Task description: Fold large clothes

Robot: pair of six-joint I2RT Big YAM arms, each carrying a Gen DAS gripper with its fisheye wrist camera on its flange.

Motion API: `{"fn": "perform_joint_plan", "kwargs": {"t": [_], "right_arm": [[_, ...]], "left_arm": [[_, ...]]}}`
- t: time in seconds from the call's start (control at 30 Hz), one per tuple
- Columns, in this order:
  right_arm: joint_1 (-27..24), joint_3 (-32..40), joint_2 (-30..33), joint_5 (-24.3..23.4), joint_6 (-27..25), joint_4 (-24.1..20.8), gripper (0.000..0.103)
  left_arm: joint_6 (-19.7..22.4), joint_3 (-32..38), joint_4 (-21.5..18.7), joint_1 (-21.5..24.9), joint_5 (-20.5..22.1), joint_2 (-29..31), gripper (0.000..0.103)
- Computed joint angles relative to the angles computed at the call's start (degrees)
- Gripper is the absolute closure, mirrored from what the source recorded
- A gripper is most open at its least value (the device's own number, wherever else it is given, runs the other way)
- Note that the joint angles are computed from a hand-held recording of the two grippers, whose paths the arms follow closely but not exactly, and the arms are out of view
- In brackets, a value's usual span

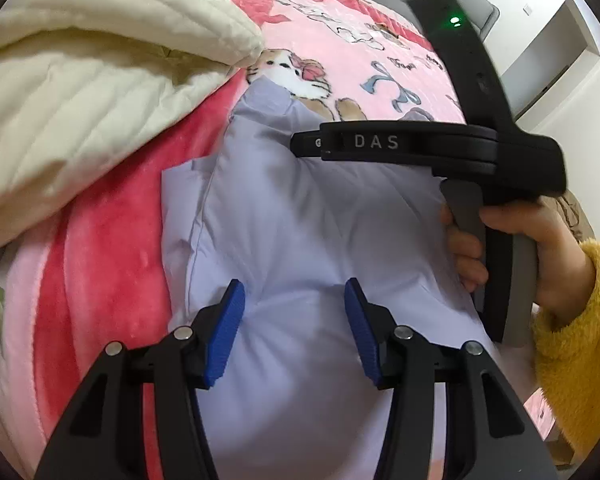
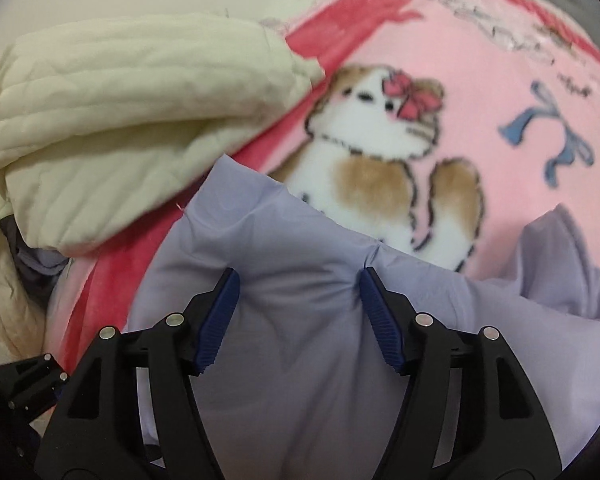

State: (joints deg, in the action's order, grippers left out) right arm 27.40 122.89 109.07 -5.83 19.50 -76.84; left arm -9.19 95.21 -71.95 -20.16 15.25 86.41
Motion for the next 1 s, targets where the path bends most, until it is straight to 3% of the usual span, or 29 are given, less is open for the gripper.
{"fn": "perform_joint_plan", "kwargs": {"t": [0.1, 0.17, 0.3, 0.43, 0.53, 0.57, 0.63, 0.7, 0.77, 0.9, 1.0], "right_arm": [[1.18, 0.21, 0.55, 3.66, -1.55, -0.56, 0.042], [2.14, -3.14, -0.94, 6.64, -2.46, 2.59, 0.041], [2.55, -4.13, -1.38, 8.00, -2.72, 3.37, 0.040], [3.19, -5.03, -2.77, 10.01, -2.24, 3.40, 0.040], [3.69, -5.17, -4.42, 11.04, -0.08, 1.55, 0.025], [3.35, -5.42, -5.20, 9.77, 0.67, 1.04, 0.021], [2.34, -9.92, -9.89, 6.45, 2.66, 4.83, 0.020], [1.72, -16.23, -16.79, 6.95, 5.79, 9.87, 0.020], [1.12, -19.68, -21.27, 6.28, 7.58, 11.34, 0.019], [1.34, -27.56, -32.78, 13.18, 7.23, 10.26, 0.014], [1.47, -33.93, -40.89, 18.09, 7.74, 8.13, 0.009]], "left_arm": [[-1.50, 0.18, -0.07, 0.10, 0.70, 0.43, 0.052], [-1.26, -0.37, 0.64, -0.18, 0.15, 0.36, 0.052], [-0.76, -4.04, 4.61, -1.18, -2.22, -1.56, 0.052], [-2.46, -4.13, 4.18, -0.63, -1.68, -2.87, 0.052], [-1.89, -1.91, 2.57, 0.42, -0.95, -3.04, 0.052], [-1.72, -1.19, 2.27, 0.77, -2.57, -3.29, 0.052], [-0.70, -0.25, 1.90, 1.67, -4.83, -3.49, 0.052], [0.94, 1.94, -0.17, 3.36, -4.12, -2.15, 0.052], [2.81, 4.82, -3.41, 4.72, -2.63, 0.32, 0.052], [4.85, 8.39, -6.93, 6.25, 0.85, 5.22, 0.051], [6.73, 9.55, -8.73, 6.83, 1.73, 7.79, 0.034]]}}
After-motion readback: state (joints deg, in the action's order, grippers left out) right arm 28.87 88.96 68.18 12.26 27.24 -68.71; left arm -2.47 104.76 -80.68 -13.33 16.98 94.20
